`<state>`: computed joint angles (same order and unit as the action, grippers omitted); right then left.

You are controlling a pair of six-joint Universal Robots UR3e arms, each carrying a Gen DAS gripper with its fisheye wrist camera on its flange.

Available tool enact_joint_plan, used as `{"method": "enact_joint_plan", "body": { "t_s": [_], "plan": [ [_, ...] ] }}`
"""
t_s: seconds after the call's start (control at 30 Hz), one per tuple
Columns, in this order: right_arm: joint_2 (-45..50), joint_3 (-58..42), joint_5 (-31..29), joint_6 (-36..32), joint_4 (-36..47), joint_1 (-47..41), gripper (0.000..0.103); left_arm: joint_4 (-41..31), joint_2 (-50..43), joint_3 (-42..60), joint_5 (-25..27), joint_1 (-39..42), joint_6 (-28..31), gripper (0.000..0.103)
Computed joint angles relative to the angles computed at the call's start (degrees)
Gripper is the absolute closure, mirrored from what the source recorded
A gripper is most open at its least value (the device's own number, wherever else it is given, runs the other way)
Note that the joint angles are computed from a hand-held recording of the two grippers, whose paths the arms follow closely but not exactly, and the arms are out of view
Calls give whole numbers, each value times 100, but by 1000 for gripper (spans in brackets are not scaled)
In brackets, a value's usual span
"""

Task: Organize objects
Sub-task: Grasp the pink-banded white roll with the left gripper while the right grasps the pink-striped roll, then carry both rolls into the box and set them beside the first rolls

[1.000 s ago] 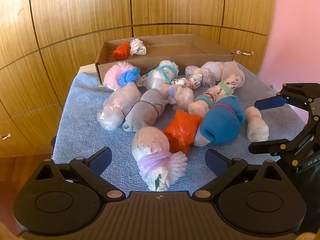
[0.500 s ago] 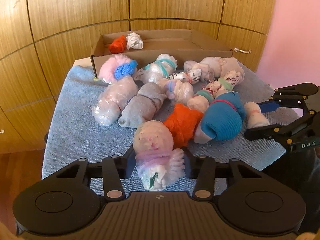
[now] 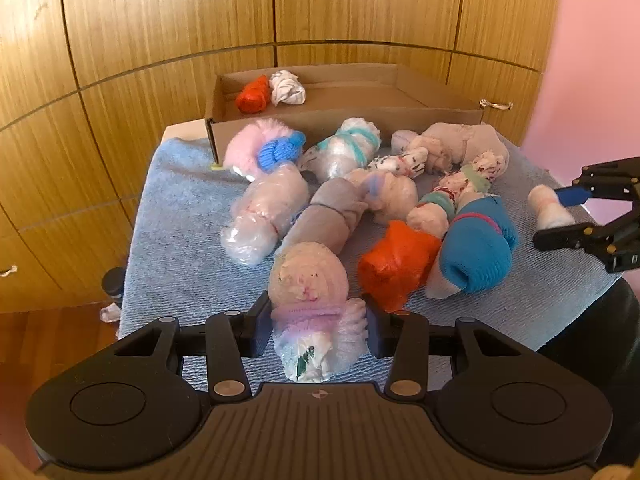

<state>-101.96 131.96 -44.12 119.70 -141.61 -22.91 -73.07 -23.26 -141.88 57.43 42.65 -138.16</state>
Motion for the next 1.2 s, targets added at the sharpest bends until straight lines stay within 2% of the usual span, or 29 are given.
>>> {"method": "enact_joint_plan", "body": {
  "t_s": [0.1, 0.17, 0.2, 0.27, 0.4, 0.57, 0.77, 0.9, 1.1, 1.2],
  "plan": [
    [1, -225, 60, 48, 168, -86, 58, -799, 192, 357, -304, 466, 395, 51],
    [44, -405, 78, 178, 139, -86, 58, -799, 13, 556, -390, 562, 492, 51],
    [101, -538, 91, 273, 106, -68, 58, -591, -201, 638, -399, 512, 431, 51],
    [231, -809, 129, 431, 58, -31, 58, 305, -942, 777, -261, 135, -11, 51],
    [646, -1485, 106, 899, -223, 164, 58, 1539, -2429, 1445, 64, -513, -883, 51],
    [1308, -2549, -100, 1471, -440, 515, 58, 2267, -4069, 2731, 492, -1225, -1574, 51],
    [2537, -4332, -567, 2188, -287, 1070, 57, 2267, -5990, 4752, 1012, -2049, -2089, 51],
    [3557, -5640, -1109, 2681, -178, 1520, 57, 1990, -7221, 6113, 1190, -2618, -2383, 51],
    [4845, -7232, -1628, 2842, 190, 1882, 57, 1758, -9122, 8216, 1272, -3369, -2685, 50],
    [5464, -8085, -1805, 2803, 487, 1994, 57, 1306, -10244, 9640, 1203, -3577, -2847, 50]
  ]
}}
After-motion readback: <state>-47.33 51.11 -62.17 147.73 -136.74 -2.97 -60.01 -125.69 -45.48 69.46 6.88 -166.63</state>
